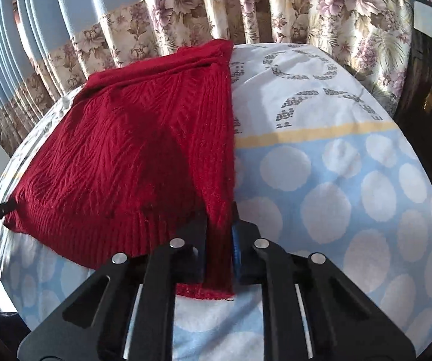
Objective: Fold small clothes
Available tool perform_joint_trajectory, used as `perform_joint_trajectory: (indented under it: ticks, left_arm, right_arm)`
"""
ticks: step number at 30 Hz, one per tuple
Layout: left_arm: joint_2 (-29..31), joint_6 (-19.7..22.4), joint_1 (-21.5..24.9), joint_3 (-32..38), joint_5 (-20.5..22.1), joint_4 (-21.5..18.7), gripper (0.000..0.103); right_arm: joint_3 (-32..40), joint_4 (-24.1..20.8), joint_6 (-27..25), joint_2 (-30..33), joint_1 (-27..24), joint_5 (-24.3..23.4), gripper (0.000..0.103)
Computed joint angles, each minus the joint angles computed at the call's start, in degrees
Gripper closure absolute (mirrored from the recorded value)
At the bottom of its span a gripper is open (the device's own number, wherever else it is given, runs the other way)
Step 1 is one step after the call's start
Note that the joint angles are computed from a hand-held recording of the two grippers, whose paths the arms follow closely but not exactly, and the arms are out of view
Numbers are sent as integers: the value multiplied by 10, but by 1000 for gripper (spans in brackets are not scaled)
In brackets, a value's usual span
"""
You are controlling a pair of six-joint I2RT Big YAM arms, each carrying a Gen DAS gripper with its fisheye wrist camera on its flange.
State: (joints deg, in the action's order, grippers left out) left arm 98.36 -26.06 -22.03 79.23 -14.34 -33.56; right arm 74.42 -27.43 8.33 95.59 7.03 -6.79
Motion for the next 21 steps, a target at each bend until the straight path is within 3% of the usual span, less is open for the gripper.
perform_joint_trajectory:
  ticks: [2, 6, 8, 11, 14, 16, 18, 21]
  left_arm:
    - [11, -14, -3, 13, -2, -25, 13]
    - [25, -5, -13, 32, -14, -36, 17]
    - [28, 0, -17, 37, -15, -31, 49]
    - [37, 31, -25, 49, -5, -20, 83]
    - [42, 42, -31, 49, -18, -4, 84]
    - [42, 48, -32, 49, -21, -1, 84]
    - [42, 50, -30, 48, -15, 1, 84]
    - [42, 59, -27, 51, -4, -2, 85]
  right_arm:
    - [2, -2, -3, 0, 4, 12, 89]
    - [2, -4, -10, 0, 10, 37, 87]
    - [3, -6, -9, 1, 11, 42, 83]
    - [6, -11, -9, 1, 17, 74, 75]
    - [10, -18, -17, 4, 29, 110, 75]
    - [14, -21, -12, 7, 28, 106, 77]
    - [11, -17, -1, 6, 25, 86, 87]
    - [15, -20, 1, 7, 32, 104, 89]
